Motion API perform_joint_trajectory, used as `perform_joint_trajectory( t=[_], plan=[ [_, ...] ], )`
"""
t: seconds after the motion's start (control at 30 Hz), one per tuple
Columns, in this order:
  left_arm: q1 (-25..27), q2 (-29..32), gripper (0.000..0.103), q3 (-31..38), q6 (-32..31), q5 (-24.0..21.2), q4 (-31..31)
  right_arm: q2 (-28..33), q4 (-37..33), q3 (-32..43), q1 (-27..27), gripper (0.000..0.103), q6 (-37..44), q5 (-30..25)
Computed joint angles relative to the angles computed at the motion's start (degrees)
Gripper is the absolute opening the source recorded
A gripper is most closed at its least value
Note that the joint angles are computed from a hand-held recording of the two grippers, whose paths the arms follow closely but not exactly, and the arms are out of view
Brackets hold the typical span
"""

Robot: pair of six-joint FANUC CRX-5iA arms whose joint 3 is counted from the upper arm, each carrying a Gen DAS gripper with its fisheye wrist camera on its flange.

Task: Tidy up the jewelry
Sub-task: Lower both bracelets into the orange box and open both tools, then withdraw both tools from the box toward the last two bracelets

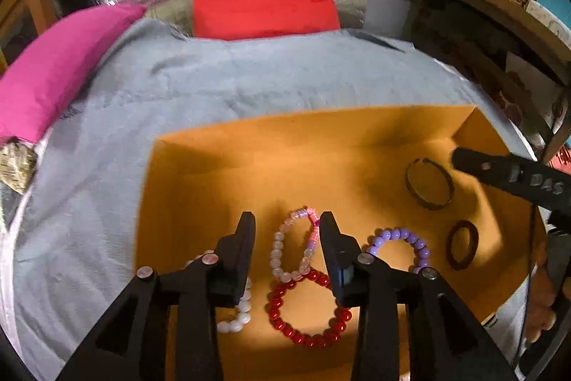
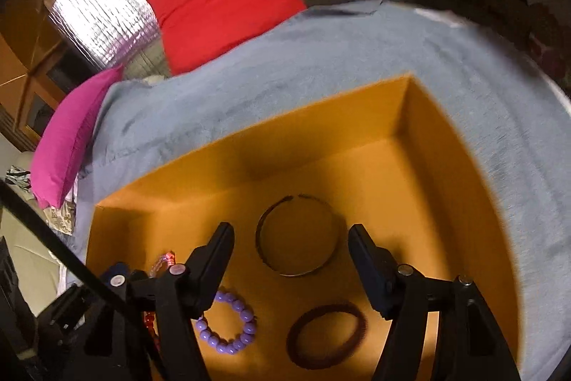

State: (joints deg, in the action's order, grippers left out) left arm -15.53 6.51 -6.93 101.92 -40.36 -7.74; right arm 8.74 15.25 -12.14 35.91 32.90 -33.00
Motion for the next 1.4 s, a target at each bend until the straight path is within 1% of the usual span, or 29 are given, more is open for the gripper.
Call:
perform_joint_trajectory(
  t=[0.03,0.1,0.13,0.2,0.27,0.33,0.37,0.47,0.53,0.57,0.63,0.67,0.73,0.77,0.8,0.87,0.93,0.97,1.0,1.07,1.17,1.23,1.3,1.4],
  plan=[
    [-0.42,-0.96,0.041,-0.03,1.05,-0.28,-1.29,-1.45,0.57,-1.30,-0.09,0.070,-0.58,1.10],
    [-1.70,-2.80,0.054,0.09,3.84,-1.25,-4.73,-4.62,4.22,-4.49,0.08,0.070,-4.12,2.78],
    [-2.23,-3.51,0.056,0.09,5.04,-1.65,-6.20,-6.78,7.10,-6.77,0.33,0.070,-6.86,3.65],
    [-4.00,-6.38,0.057,-0.89,9.23,-2.49,-10.39,-10.92,10.18,-10.72,0.73,0.070,-9.56,5.46],
    [-5.04,-8.67,0.062,-2.58,11.67,-3.01,-11.78,-15.29,13.68,-15.02,1.54,0.070,-12.67,6.71],
    [-5.88,-10.77,0.063,-4.27,11.77,-4.01,-12.02,-18.32,12.84,-16.57,2.53,0.070,-10.05,5.65],
    [-7.22,-12.02,0.063,-4.89,13.00,-5.08,-13.92,-19.56,13.37,-17.55,3.05,0.070,-9.95,5.50],
    [-11.15,-14.63,0.064,-5.96,17.29,-7.99,-19.22,-26.91,17.73,-24.46,4.74,0.070,-14.26,7.06],
    [-13.12,-16.65,0.068,-7.84,19.82,-8.33,-21.13,-30.79,17.59,-27.79,5.55,0.070,-15.59,7.87],
    [-13.72,-17.83,0.071,-9.28,20.76,-8.04,-21.39,-32.88,17.58,-29.71,6.09,0.069,-16.67,8.00],
    [-14.33,-19.99,0.072,-12.70,21.88,-6.76,-20.70,-35.61,17.13,-32.16,6.99,0.068,-18.37,7.12],
    [-13.89,-20.84,0.073,-15.04,21.21,-5.74,-18.80,-36.86,15.28,-32.89,7.44,0.067,-18.40,6.20],
    [-11.84,-20.55,0.073,-17.93,16.62,-4.92,-12.88,-38.32,11.75,-33.76,7.42,0.064,-17.83,6.29],
    [-10.80,-19.86,0.073,-18.77,14.47,-4.92,-10.01,-38.89,10.26,-34.12,7.60,0.064,-17.69,6.30],
    [-10.22,-19.11,0.072,-19.08,13.64,-4.68,-8.44,-39.44,9.17,-34.48,7.81,0.064,-17.29,6.14],
    [-10.39,-18.29,0.073,-18.76,13.06,-3.90,-8.20,-39.00,6.24,-33.93,7.94,0.063,-15.27,5.53],
    [-10.81,-17.70,0.072,-18.18,12.70,-3.19,-9.16,-37.58,1.71,-32.29,7.12,0.062,-11.18,4.79],
    [-10.74,-17.14,0.073,-17.95,11.68,-2.57,-8.88,-36.66,-1.00,-31.29,6.45,0.062,-8.99,4.54],
    [-10.14,-16.66,0.073,-18.12,9.27,-1.89,-7.11,-35.95,-3.65,-30.52,5.55,0.062,-6.70,4.37],
    [-9.45,-15.61,0.073,-18.04,6.36,-1.37,-4.72,-34.16,-7.98,-28.64,4.05,0.062,-2.62,3.87],
    [-10.31,-13.82,0.073,-16.38,5.28,-1.54,-5.61,-31.72,-12.21,-26.30,2.69,0.062,1.68,2.54],
    [-10.41,-13.36,0.073,-16.58,3.89,-0.75,-4.70,-29.84,-15.87,-24.31,1.58,0.062,5.48,1.69],
    [-9.75,-13.10,0.073,-17.51,0.66,0.92,-1.27,-28.08,-18.06,-22.80,1.17,0.062,7.55,1.03],
    [-7.85,-12.61,0.073,-19.82,-6.91,4.26,6.93,-25.67,-21.43,-20.49,0.65,0.062,10.81,-0.27]
  ],
)
